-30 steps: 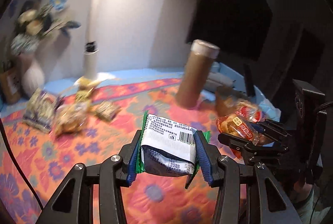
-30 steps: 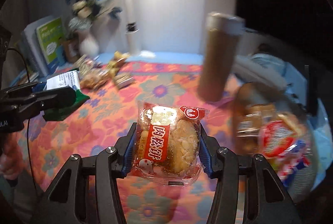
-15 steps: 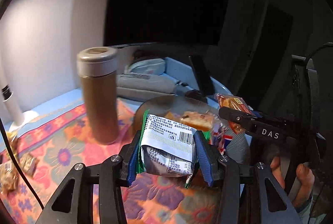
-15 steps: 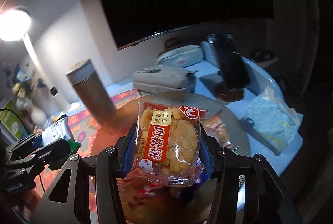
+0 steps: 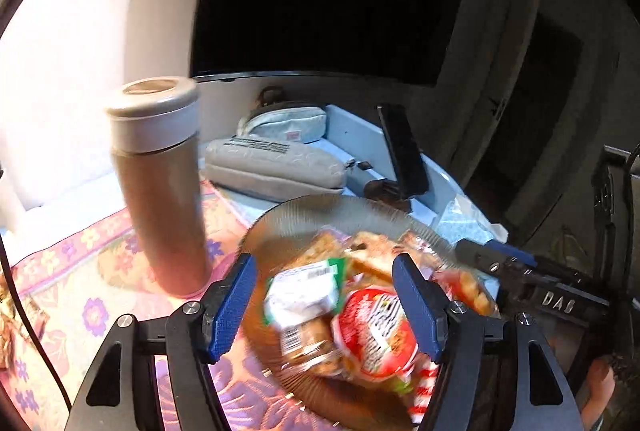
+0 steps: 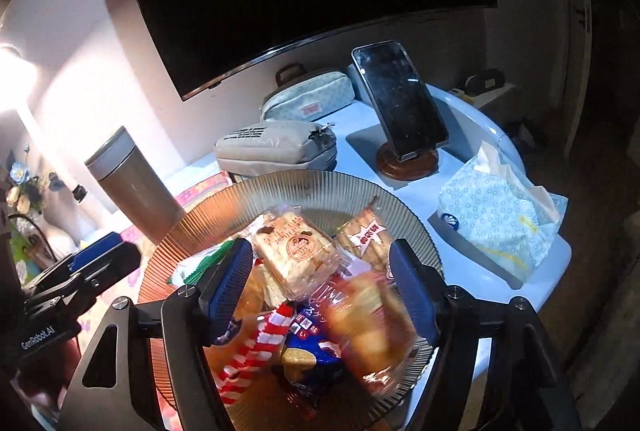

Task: Organize snacks
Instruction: 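Move both open tools back over the remaining snacks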

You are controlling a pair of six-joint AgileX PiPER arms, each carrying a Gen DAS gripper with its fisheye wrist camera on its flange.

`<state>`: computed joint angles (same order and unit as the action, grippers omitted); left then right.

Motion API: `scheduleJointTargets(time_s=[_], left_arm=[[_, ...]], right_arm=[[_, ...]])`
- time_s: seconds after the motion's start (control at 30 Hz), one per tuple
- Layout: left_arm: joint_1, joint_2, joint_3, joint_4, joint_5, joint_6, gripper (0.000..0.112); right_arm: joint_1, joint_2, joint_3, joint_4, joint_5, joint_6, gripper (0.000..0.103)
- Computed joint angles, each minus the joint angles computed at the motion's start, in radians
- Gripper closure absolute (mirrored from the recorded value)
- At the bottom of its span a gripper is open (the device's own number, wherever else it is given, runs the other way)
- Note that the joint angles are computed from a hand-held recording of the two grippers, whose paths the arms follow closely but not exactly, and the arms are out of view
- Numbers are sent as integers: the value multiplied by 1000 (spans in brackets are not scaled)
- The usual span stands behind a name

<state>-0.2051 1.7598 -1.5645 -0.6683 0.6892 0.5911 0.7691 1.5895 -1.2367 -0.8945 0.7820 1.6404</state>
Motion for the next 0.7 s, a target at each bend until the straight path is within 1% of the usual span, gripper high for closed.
scheduleJointTargets(time_s=[0.17,0.4,0.57,0.7], left_arm=[[71,-22,33,-48,29,35,45],[179,-120,152,-111,46,165,45],[267,-184,222,-125,49,228,45],[377,-211,250,-162,82,289,45]], right_arm=[[8,-4,0,5,-22,15,33],[78,63,-97,9,20,-22,33],[146,154,-223,18,39,-82,33],[192,254,-370,58,58,-176,33]])
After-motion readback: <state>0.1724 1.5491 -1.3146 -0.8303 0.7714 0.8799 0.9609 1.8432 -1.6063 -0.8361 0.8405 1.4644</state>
